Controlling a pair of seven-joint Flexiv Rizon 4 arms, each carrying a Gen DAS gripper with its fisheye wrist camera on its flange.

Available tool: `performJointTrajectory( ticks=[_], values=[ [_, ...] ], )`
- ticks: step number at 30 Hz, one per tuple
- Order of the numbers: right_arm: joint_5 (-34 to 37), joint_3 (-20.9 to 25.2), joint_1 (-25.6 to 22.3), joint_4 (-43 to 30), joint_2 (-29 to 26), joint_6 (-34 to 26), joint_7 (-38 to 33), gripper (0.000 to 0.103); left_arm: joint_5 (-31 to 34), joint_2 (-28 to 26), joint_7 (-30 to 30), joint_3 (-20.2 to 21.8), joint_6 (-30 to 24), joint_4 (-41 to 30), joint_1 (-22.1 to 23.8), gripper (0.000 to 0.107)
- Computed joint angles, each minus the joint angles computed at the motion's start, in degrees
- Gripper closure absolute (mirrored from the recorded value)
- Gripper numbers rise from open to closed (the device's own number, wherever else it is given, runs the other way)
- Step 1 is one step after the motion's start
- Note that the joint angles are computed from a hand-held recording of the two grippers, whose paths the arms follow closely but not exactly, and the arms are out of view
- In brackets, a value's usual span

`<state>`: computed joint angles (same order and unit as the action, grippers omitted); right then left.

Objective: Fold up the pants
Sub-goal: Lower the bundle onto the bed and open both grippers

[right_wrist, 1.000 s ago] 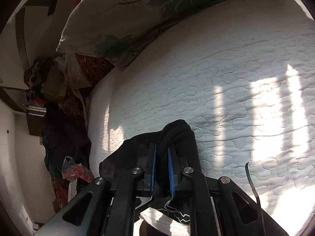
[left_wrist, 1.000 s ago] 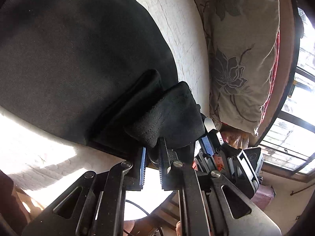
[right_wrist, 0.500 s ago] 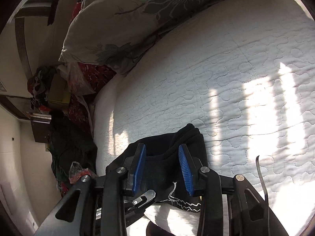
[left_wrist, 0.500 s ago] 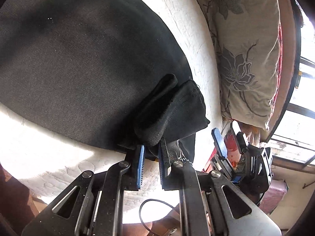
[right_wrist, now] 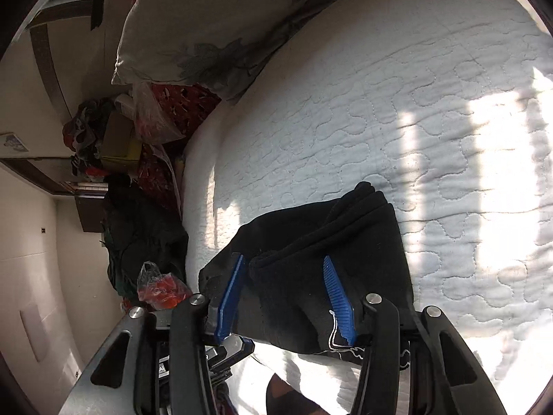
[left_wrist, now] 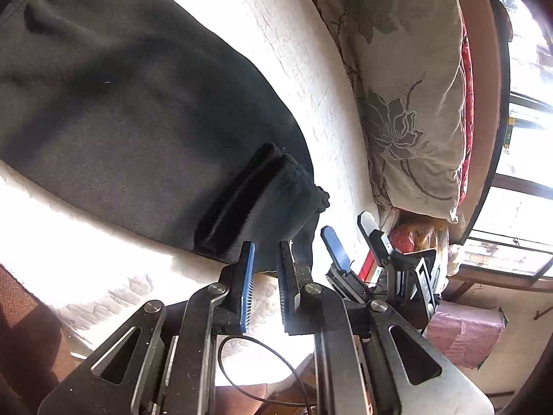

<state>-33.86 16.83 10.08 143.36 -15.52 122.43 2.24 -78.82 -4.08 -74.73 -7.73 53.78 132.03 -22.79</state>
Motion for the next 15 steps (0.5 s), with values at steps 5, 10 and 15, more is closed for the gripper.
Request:
performJointTrajectory(
  ticks=[5,10,15],
  values=[
    [17.2,-0.2,8.6,5.7,0.3,7.8,-6.9,0.048,5.2,-5.8,0.0,-2.3,0.4,-7.0,-0.6,0.098],
    [29.2,-0.9,14.8,7.6,-4.3,11.1,-11.6,0.068,17.7,-13.7,-7.8,-3.4,3.9,-10.2,1.6,0.104],
    [34.3,-0.9,17.1,8.6,-0.2,9.9,-12.4,0.075,8.3,-10.9,-2.9,-3.8,-3.8,-8.0,5.5,0.105]
  ],
)
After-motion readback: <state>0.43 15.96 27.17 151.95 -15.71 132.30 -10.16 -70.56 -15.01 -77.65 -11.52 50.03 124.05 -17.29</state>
